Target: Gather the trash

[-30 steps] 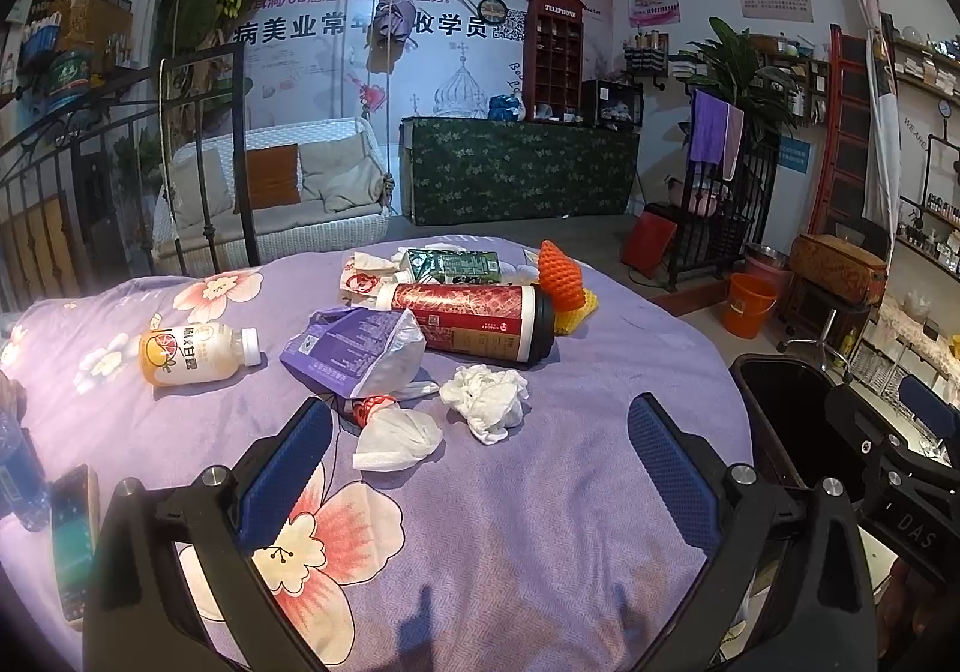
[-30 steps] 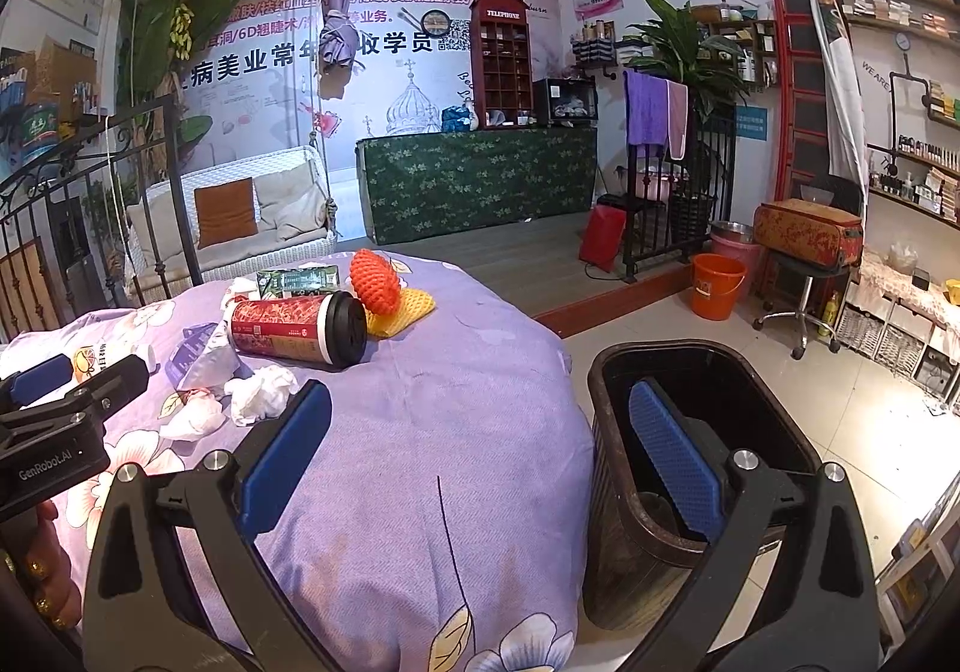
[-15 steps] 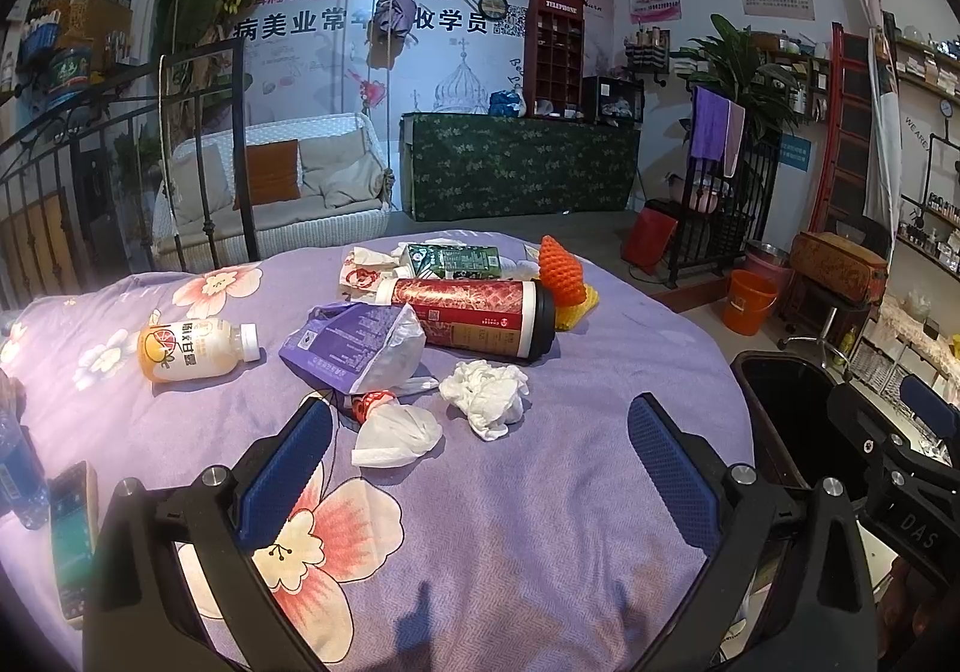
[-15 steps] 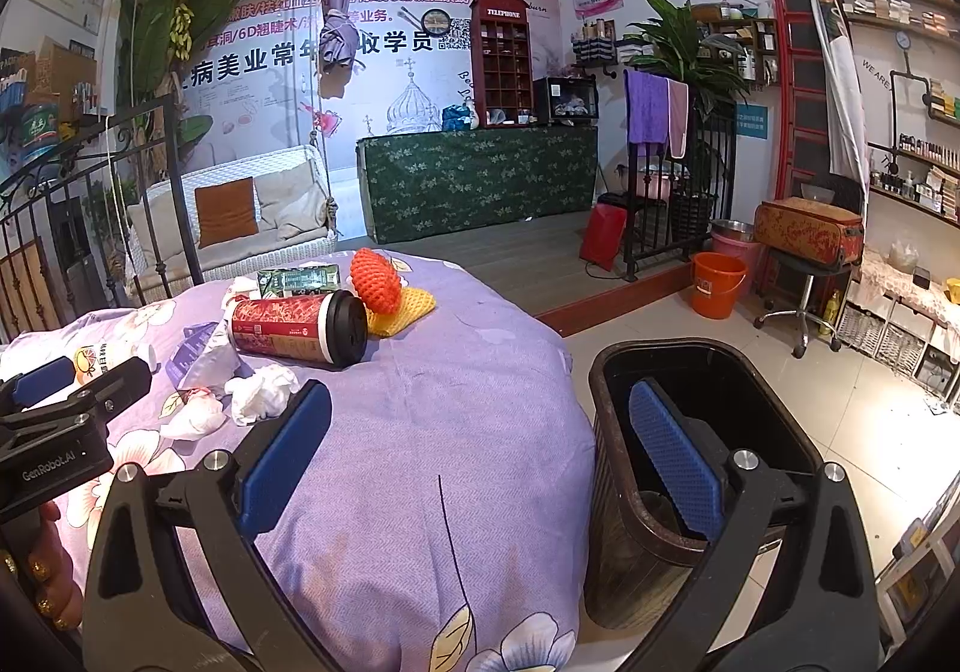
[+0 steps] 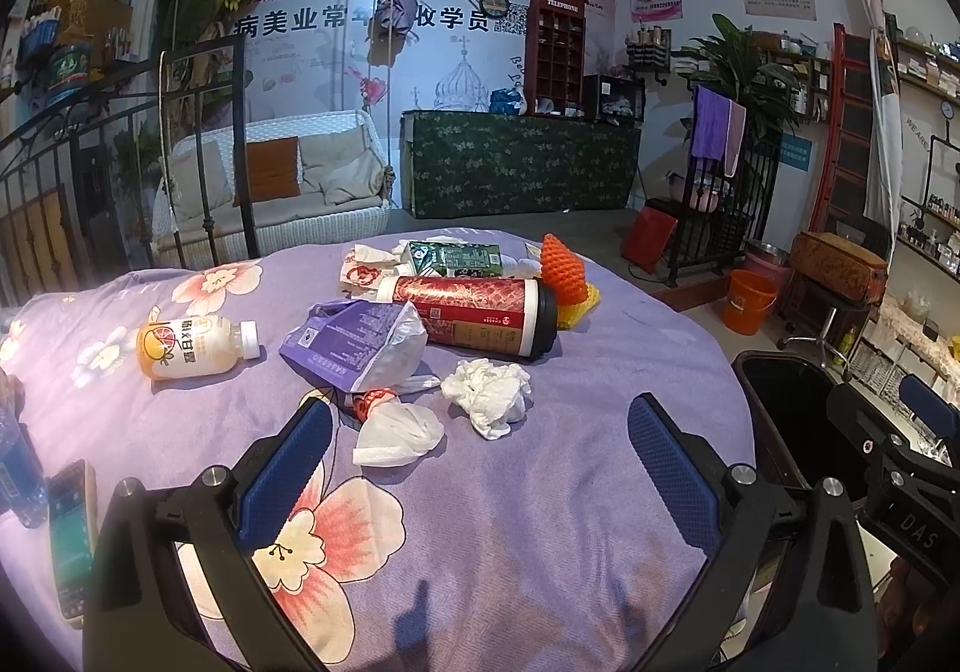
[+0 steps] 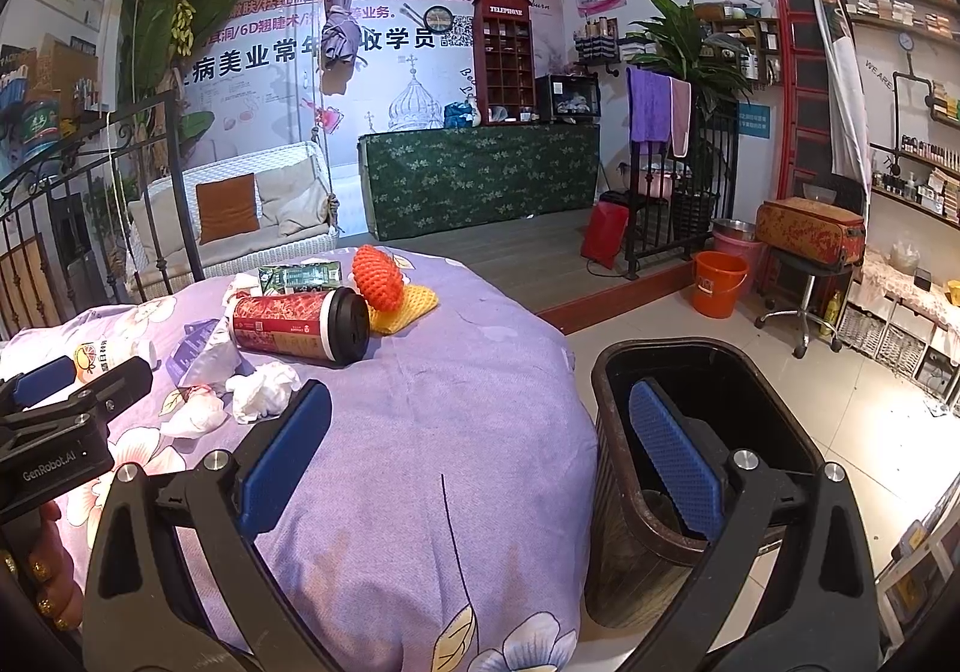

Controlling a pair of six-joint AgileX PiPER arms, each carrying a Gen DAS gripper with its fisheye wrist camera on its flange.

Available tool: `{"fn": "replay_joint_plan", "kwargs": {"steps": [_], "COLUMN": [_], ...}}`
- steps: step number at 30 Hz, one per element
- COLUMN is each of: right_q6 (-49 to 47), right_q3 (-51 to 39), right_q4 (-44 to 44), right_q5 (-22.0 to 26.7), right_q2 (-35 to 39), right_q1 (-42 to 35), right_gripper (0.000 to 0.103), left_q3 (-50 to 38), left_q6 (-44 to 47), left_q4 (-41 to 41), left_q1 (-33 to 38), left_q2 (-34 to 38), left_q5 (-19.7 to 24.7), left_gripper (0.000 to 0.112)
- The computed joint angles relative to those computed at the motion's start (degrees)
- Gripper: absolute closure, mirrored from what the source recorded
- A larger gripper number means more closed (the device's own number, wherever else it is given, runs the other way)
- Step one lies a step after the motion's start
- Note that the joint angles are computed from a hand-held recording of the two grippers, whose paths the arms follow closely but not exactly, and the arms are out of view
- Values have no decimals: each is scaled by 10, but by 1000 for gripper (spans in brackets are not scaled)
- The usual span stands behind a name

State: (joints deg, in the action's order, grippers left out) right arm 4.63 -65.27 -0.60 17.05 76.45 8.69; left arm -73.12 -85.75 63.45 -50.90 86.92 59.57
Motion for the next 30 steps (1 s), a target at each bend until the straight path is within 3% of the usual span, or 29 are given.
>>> {"fn": "replay_joint_plan", "kwargs": {"steps": [20, 24, 30], "right_q6": [11, -114, -214], "right_q3": [-19, -58, -170], "right_q4": [-16, 115, 213], "right_q5": [15, 62, 180], "right_q2": [21, 63, 169], "right_q1": [15, -2, -1], "right_gripper": [5, 5, 5], "left_q3": [6, 25, 59], "left_q6": [10, 16, 50], "left_q4": [-28, -61, -123], "left_q1": [20, 49, 99], "left_q2": [-3, -17, -41], "left_q5": [-10, -29, -39], "left_gripper": [15, 15, 15]}}
